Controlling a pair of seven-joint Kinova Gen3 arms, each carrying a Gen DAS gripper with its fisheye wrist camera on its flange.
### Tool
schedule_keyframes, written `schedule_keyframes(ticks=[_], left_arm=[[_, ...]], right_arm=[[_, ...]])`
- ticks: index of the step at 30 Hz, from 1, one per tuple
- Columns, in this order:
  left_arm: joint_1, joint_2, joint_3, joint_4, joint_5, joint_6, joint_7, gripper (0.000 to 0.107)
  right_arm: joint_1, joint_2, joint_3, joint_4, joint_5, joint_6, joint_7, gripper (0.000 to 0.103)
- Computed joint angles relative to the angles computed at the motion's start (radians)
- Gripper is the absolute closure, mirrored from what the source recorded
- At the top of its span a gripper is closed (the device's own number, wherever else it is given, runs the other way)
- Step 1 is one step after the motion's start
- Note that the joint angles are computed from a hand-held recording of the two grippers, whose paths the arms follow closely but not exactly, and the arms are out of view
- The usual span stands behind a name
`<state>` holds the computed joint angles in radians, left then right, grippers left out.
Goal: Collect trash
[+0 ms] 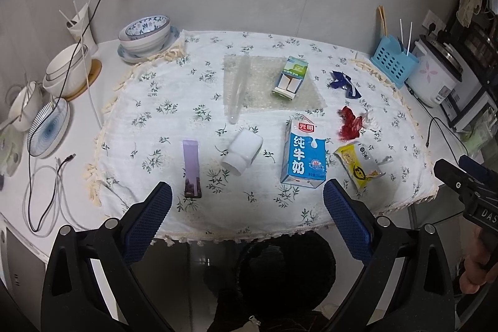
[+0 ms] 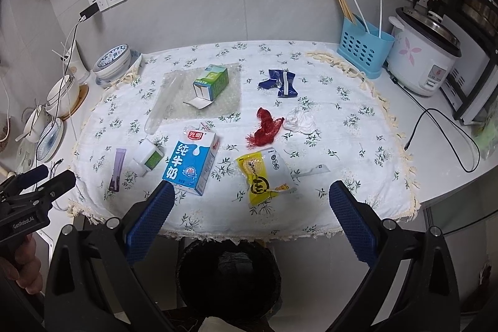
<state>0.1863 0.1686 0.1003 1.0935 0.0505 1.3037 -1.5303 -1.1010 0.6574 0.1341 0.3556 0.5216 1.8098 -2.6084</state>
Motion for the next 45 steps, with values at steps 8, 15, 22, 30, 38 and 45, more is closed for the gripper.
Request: schedule_keyframes(ticks=[8, 15, 22, 30, 38, 45], left_arm=[[0.010, 0.009, 0.001, -0.013, -0.013, 0.011, 0.013, 0.012], [0.011, 0.011, 0.001, -0.011, -0.009, 0.013, 0.013, 0.012], [0.011, 0.008, 0.003, -0.011, -0.002, 0.016, 0.010, 0.012], [0.018, 0.009, 0.006, -0.019, -0.003, 0.025, 0.010, 0.012], [0.015, 0.012, 0.005, -0.025, 0.006, 0.030, 0.006, 0.012], [0.012, 0.018, 0.005, -0.035, 0.015, 0.036, 0.002, 0.012]], right_arm=[[0.011, -0.020, -0.012, 0.041, -0.002, -0.025, -0.012, 0.008], [0.022, -0.030, -0.022, 0.067, -0.006, -0.034, -0.017, 0.008], [0.024, -0.043, -0.027, 0.091, -0.003, -0.043, -0.023, 0.008], [0.022, -0.057, -0.036, 0.119, 0.004, -0.052, -0.038, 0.008], [0.027, -0.070, -0.049, 0.141, 0.002, -0.068, -0.052, 0.008], [0.029, -0.054, -0.045, 0.112, -0.002, -0.054, -0.046, 0.008]])
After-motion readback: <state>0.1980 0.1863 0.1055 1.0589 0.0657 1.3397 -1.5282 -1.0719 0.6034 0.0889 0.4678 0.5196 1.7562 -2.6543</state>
